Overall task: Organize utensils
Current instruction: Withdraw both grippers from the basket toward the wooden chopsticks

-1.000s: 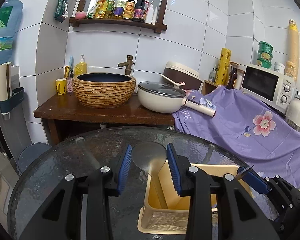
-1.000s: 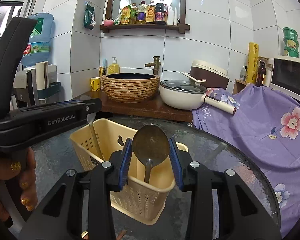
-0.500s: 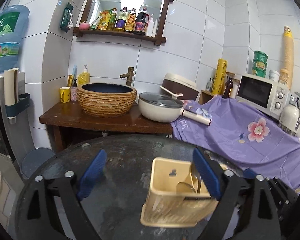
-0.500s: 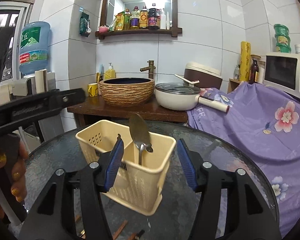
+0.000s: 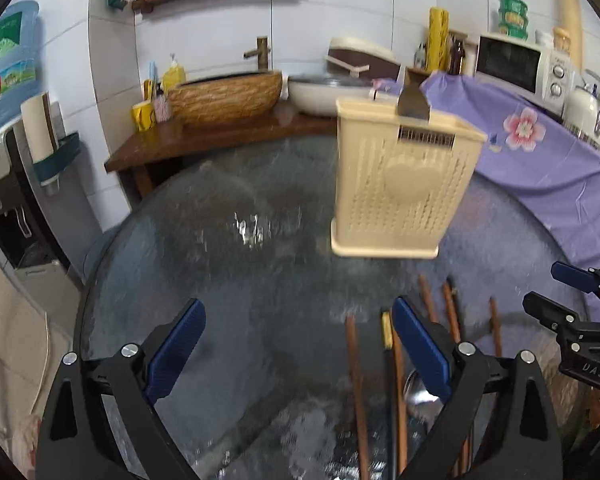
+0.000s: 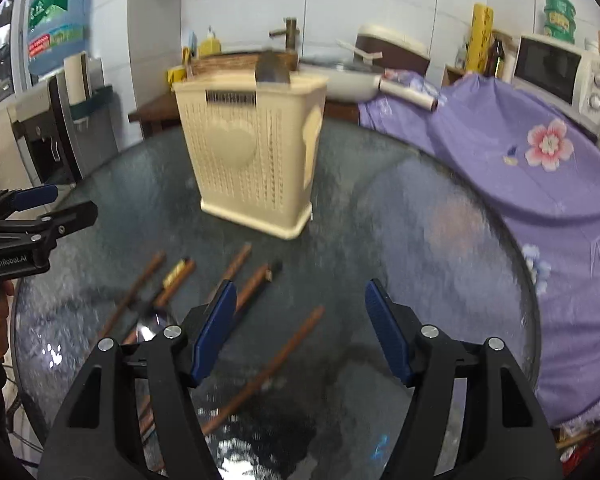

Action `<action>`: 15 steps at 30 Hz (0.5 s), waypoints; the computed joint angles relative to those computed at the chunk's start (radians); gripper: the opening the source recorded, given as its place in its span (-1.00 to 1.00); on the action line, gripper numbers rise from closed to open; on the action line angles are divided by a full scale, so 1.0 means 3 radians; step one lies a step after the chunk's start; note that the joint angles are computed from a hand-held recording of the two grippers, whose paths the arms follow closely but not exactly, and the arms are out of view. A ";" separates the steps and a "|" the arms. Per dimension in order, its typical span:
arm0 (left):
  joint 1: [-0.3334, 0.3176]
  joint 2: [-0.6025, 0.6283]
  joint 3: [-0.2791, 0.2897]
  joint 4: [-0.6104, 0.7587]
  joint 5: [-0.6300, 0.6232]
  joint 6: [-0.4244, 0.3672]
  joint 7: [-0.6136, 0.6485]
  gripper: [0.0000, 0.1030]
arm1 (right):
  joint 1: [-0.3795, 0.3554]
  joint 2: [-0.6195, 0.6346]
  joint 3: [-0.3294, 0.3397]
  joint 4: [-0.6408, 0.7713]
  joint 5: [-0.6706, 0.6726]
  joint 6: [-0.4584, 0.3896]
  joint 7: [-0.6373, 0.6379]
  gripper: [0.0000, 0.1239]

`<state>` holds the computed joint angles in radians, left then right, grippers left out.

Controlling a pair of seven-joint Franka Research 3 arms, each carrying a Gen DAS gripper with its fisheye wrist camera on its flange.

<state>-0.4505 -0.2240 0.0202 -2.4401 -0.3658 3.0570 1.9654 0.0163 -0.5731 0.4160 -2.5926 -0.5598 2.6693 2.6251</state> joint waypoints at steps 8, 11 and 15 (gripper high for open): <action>0.0125 -0.0020 -0.0074 -0.0095 -0.0078 -0.0372 0.0065 0.30 | 0.0245 0.0173 -0.0127 -0.0114 0.0368 -0.0115 0.0029 -0.01; 0.0162 -0.0007 -0.0154 -0.0093 -0.0065 -0.0418 0.0095 0.19 | 0.0311 0.0301 -0.0155 -0.0034 0.0411 -0.0204 0.0001 -0.12; 0.0234 0.0067 -0.0276 -0.0038 0.0017 -0.0490 0.0065 0.11 | 0.0366 0.0433 -0.0206 0.0045 0.0413 -0.0229 0.0080 -0.22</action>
